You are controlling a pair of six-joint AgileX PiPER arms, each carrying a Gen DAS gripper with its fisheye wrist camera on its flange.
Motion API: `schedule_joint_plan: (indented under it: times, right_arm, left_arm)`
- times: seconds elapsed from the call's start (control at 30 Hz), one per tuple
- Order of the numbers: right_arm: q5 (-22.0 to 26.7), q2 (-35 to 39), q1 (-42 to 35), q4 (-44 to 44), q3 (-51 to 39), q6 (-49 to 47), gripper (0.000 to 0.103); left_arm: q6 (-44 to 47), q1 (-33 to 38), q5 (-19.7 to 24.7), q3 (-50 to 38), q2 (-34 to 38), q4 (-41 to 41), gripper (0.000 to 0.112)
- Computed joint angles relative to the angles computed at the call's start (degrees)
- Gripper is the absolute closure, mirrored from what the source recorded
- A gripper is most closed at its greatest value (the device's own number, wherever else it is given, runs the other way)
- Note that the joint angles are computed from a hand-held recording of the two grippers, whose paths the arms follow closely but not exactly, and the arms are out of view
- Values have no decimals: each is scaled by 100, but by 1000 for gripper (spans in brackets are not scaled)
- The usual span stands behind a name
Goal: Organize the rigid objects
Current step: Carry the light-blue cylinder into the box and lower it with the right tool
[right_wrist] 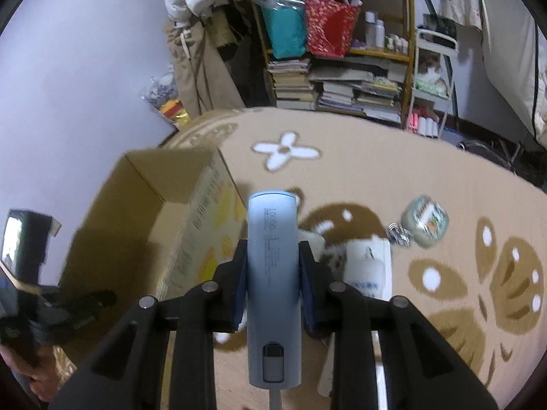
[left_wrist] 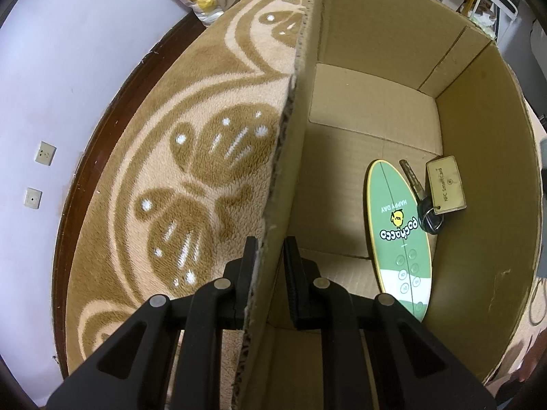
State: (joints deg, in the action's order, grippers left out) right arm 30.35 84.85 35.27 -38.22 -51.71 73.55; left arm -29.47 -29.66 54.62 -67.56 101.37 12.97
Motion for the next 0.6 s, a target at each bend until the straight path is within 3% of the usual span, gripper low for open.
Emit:
schedule_joint_plan:
  times: [0.37, 0.6]
  right_arm:
    - [81, 397, 267, 201, -1033, -318, 74]
    - [-311, 632, 263, 663, -1229, -530, 74]
  left_arm:
    - [3, -25, 20, -35, 19, -11, 99]
    - [16, -24, 29, -57, 34, -18, 99]
